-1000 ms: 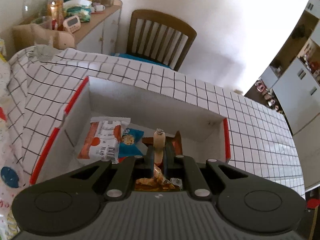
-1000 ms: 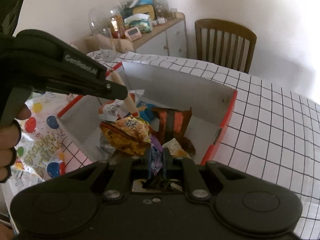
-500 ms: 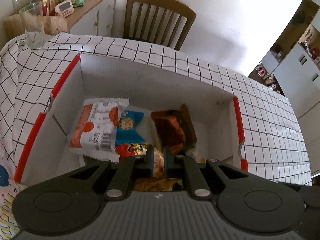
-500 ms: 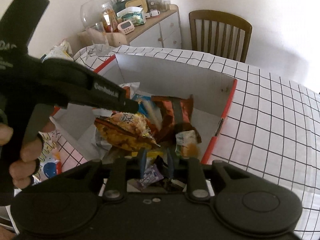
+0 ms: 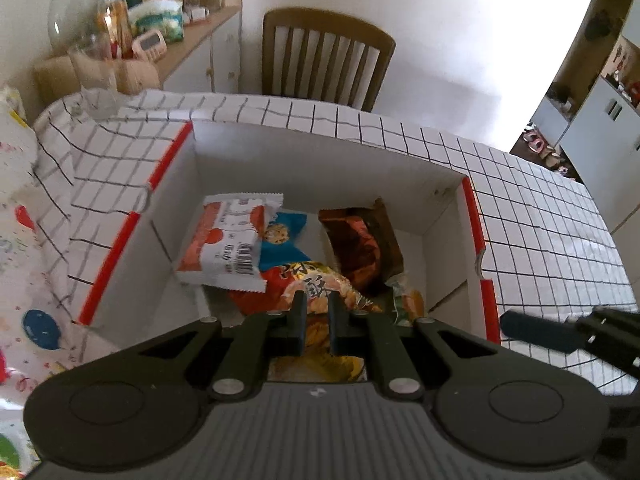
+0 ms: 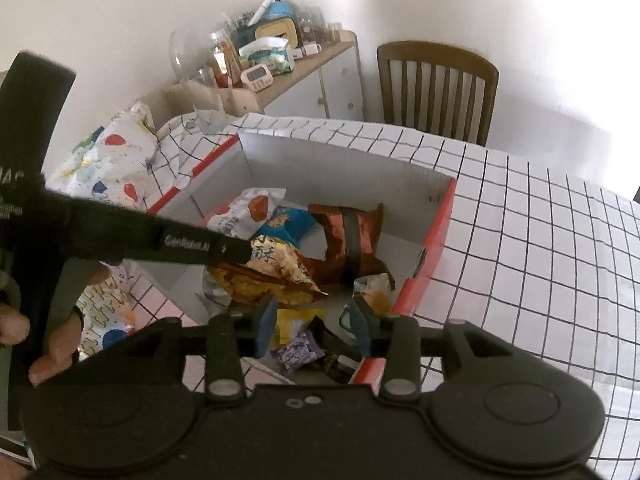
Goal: Organize snacks
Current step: 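Open both tools to drop the stick and candy into the box, then withdraw both tools up and away from the box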
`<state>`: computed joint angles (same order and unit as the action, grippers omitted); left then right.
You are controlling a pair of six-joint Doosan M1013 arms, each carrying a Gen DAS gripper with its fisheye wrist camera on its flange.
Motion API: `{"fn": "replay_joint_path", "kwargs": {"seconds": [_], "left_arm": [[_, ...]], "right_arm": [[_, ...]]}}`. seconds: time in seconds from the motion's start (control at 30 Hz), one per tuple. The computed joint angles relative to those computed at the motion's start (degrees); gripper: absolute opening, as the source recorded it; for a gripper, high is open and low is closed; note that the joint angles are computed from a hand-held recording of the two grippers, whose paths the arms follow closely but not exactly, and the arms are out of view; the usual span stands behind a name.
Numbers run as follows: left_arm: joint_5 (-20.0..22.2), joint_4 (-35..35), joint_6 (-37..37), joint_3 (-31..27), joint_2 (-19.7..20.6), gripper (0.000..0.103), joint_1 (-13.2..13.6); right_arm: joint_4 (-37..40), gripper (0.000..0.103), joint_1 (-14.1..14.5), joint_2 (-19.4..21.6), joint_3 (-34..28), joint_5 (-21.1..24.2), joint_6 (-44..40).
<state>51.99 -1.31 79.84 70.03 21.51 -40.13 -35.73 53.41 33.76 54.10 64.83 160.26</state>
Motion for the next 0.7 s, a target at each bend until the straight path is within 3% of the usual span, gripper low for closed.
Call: {"fn": "replay_joint_path", "kwargs": {"seconds": [0.43, 0.5, 0.53, 0.57, 0.6, 0.7], "left_arm": [[-5.4, 1.1, -0.3, 6.8, -6.2, 0.014, -0.6], [-6.1, 0.8, -0.3, 7.6, -7.1, 0.027, -0.5], [-6.8, 1.0, -0.7, 8.2, -7.6, 0.048, -0.6], [-7.4, 1.4, -1.3, 8.7, -8.0, 0.079, -0.7], [-8.8, 2.0, -2.2, 9.5, -8.7, 0.088, -0.8], [-11.0, 4.1, -3.7, 10.9, -10.1, 0.091, -1.3]], "right_arm": [[-7.1, 0.063, 2.5, -3.0, 3.1, -2.2, 4.4], [-8.2, 0.064, 2.9, -3.4, 3.5, -2.5, 5.2], [-8.7, 0.065, 3.1, -3.6, 3.7, -2.6, 5.4], [-9.3, 0.067, 3.2, -3.7, 3.8, -2.7, 5.8], [-10.0, 0.070, 3.4, -3.9, 4.0, -2.8, 6.2], [-11.8, 0.075, 3.9, -4.3, 4.4, -3.2, 7.1]]}}
